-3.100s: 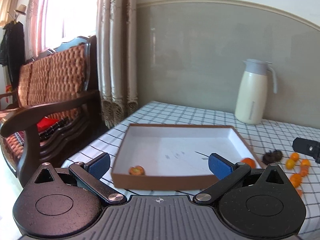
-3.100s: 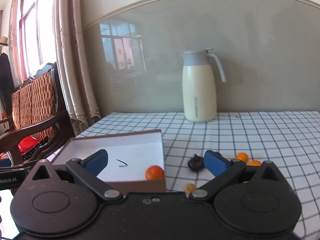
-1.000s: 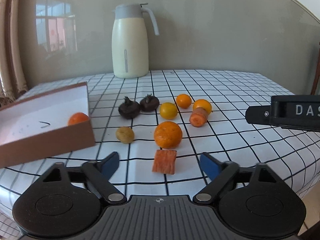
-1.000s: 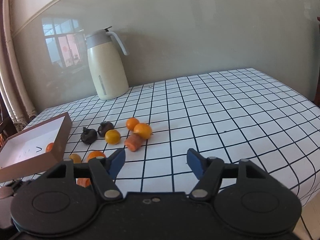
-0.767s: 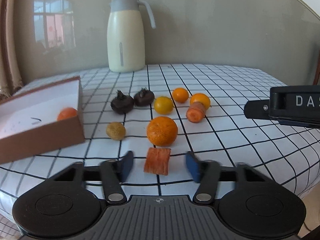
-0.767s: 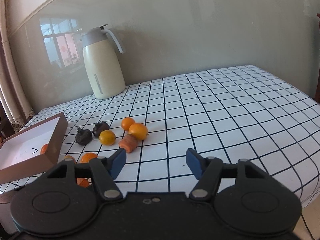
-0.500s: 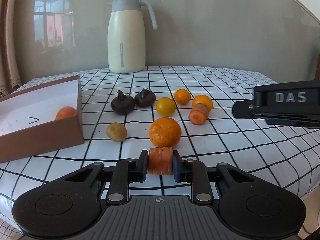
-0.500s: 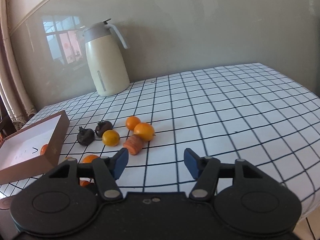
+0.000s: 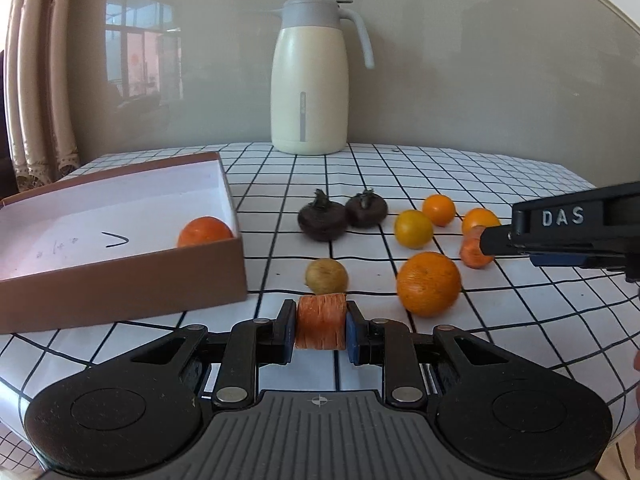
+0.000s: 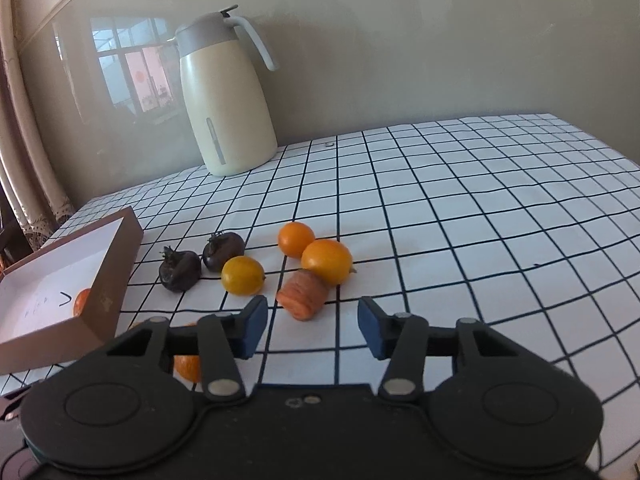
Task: Organize fruits
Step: 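Grip the carrot chunk with the left tool while the right tool grips the brown fruit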
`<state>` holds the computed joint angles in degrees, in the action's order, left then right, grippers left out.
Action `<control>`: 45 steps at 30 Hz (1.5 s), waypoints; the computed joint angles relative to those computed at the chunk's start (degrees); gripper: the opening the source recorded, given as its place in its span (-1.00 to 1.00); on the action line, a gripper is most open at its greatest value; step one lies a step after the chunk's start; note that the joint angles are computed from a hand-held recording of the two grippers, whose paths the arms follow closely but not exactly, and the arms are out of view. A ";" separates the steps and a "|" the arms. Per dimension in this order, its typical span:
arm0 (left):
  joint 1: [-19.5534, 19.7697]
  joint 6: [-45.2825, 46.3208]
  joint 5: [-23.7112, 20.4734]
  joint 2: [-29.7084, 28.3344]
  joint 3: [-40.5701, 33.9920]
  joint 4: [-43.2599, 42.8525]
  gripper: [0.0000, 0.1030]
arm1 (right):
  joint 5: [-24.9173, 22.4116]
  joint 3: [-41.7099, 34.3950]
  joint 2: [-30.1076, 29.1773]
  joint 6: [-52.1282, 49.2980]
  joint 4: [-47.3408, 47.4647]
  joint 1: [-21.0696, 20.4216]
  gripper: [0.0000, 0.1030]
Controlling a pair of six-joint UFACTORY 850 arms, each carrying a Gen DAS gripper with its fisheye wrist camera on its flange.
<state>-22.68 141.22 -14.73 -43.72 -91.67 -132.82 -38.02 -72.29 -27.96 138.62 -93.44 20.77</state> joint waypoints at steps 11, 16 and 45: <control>0.56 1.33 -1.09 -0.22 0.09 -0.80 -0.51 | 2.06 -4.72 -3.64 -2.51 3.20 -1.81 -0.34; 0.45 3.04 -1.31 -0.10 0.45 -2.74 -0.51 | 1.38 -4.82 -4.08 -2.83 3.19 -1.67 -0.50; 1.03 2.67 -1.81 1.44 2.65 -1.35 -0.51 | -2.26 3.49 2.35 -1.70 4.84 3.77 -0.51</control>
